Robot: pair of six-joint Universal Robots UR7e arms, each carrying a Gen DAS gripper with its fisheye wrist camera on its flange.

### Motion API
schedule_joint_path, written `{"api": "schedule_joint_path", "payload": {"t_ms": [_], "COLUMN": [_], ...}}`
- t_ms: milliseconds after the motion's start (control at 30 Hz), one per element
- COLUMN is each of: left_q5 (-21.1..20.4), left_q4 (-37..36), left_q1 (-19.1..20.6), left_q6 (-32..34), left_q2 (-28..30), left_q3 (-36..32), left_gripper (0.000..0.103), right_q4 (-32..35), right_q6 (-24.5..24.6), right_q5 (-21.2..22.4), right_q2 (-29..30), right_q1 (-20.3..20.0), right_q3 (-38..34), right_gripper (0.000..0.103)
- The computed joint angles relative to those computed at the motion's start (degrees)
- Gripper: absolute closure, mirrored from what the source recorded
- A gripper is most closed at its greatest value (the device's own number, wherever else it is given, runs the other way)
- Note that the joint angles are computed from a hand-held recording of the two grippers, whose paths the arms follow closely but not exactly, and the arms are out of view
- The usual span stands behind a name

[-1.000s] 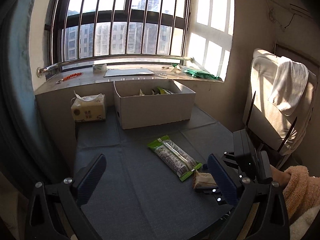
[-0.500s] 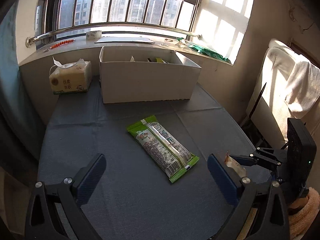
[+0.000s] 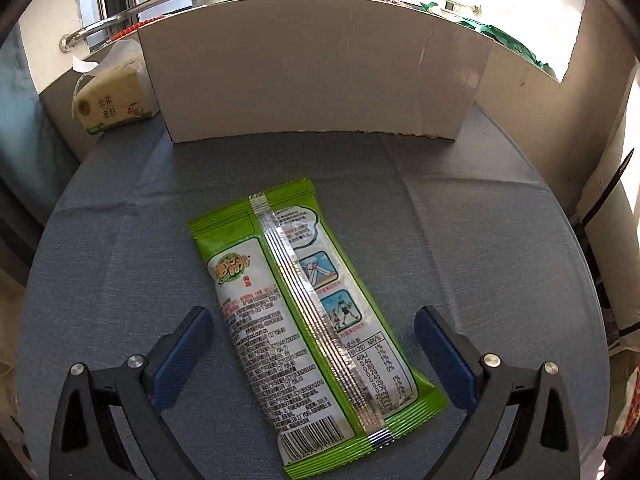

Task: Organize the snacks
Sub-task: 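Grasp the wrapped pastry with right tool while left grasps the green bar packet, then drop the bar packet in the box with left tool while right drops the pastry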

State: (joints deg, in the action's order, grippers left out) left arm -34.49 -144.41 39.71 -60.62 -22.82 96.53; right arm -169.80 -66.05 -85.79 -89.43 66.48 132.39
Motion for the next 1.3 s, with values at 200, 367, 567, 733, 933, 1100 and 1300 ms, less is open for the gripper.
{"api": "schedule_joint_path", "payload": {"t_ms": [200, 367, 567, 733, 933, 1100, 1300], "left_q5": [0.07, -3.21, -1.88, 2.04, -1.39, -4.85, -3.73], "left_q4": [-9.31, -16.93, -31.08, -41.28, -47.8, -41.73, -31.89], "left_q1": [-0.58, -0.45, -3.33, -5.57, -0.14, 6.38, 10.85], "left_q6": [9.67, 15.23, 19.35, 28.26, 44.62, 53.73, 54.88], "left_q2": [-1.59, -5.05, -9.4, -13.12, -15.21, -12.45, -7.93], "left_q3": [4.96, 10.51, 18.68, 20.13, 11.36, -1.48, -13.75], "left_gripper": [0.027, 0.04, 0.04, 0.04, 0.04, 0.04, 0.029], "right_q4": [2.09, 3.46, 4.93, 7.21, 10.54, 11.11, 17.45], "right_q6": [1.51, 2.73, 6.97, 11.88, 22.48, 30.23, 34.57], "right_q5": [1.64, 2.94, 5.23, 7.43, 9.97, 5.75, -2.94], "right_q2": [-0.43, 0.14, 1.57, 5.16, 14.78, 27.56, 39.79], "right_q1": [-0.81, -0.5, 0.84, 4.56, 11.56, 18.03, 22.14], "right_q3": [-0.7, -1.16, -2.93, -7.79, -21.15, -38.02, -55.97], "right_gripper": [0.055, 0.055, 0.055, 0.055, 0.055, 0.055, 0.055]}}
